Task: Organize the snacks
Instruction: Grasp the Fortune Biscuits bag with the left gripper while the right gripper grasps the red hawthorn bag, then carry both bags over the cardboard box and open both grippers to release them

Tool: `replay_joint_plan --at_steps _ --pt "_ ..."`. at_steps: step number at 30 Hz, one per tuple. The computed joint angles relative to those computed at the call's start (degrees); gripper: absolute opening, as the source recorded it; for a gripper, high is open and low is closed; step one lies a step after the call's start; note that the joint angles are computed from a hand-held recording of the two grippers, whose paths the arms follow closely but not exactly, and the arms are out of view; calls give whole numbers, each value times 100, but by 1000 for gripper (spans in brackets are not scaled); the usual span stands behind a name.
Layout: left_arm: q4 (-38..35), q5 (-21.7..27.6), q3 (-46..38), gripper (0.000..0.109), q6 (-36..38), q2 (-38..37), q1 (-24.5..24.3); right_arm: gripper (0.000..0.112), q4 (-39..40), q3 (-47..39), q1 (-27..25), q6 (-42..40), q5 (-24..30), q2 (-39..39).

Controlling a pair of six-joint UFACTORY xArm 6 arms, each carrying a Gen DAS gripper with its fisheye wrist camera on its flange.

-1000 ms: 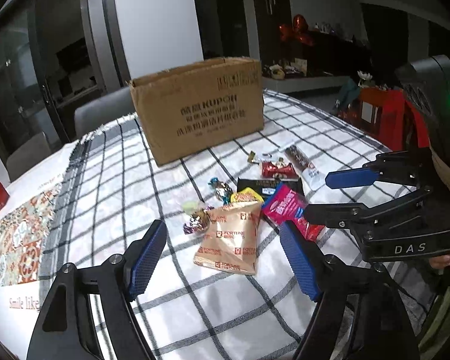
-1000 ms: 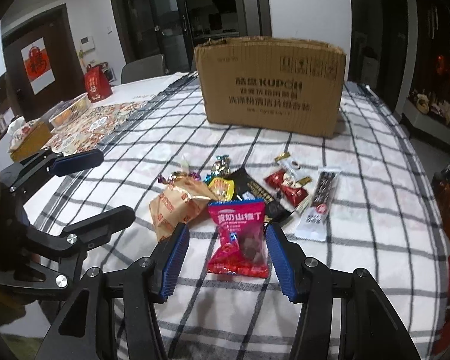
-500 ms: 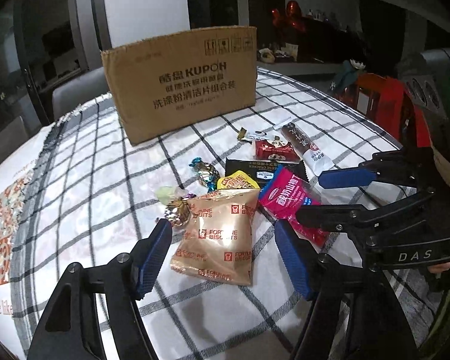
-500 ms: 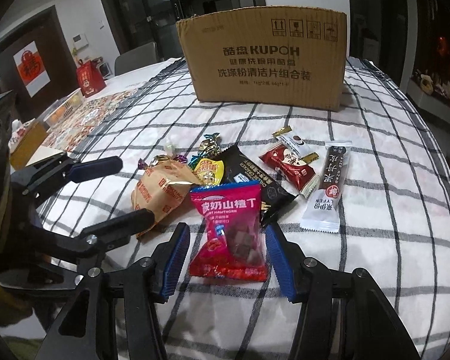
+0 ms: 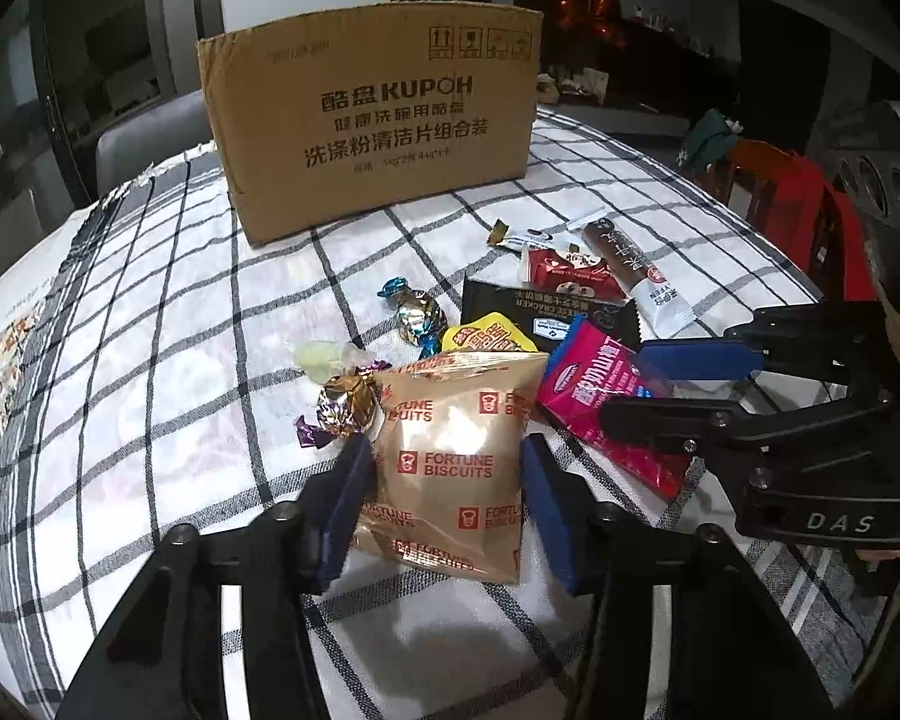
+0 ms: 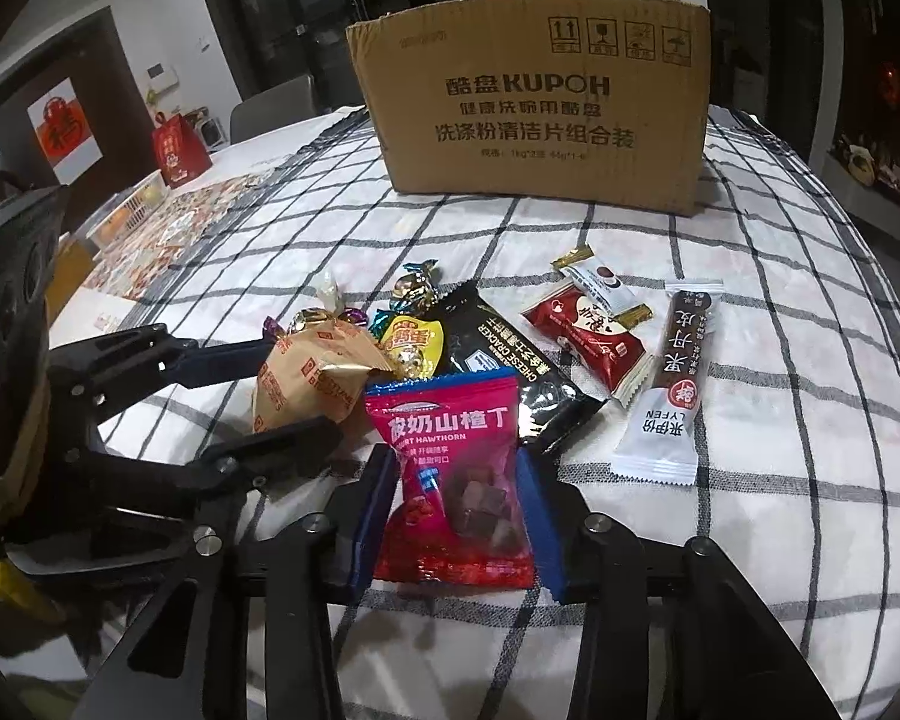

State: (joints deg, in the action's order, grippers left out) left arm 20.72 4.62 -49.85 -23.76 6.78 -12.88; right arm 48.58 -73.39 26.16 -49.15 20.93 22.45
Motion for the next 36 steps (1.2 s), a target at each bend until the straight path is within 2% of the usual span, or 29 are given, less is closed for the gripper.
replay_joint_plan --at_steps 3,5,10,26,36 --pt "10 27 -6 43 -51 -10 -5 34 34 -7 -7 -46 40 4" --pt "-132 47 -6 42 3 -17 -29 30 131 8 -14 -130 58 -9" --pt "-533 93 32 42 169 -104 -91 27 161 108 24 -213 -27 -98" --pt "976 320 138 42 -1474 -824 -63 27 832 395 8 -708 -218 -645" --pt "2086 514 -175 42 -2401 -1097 13 27 1450 297 21 -1263 -471 -903"
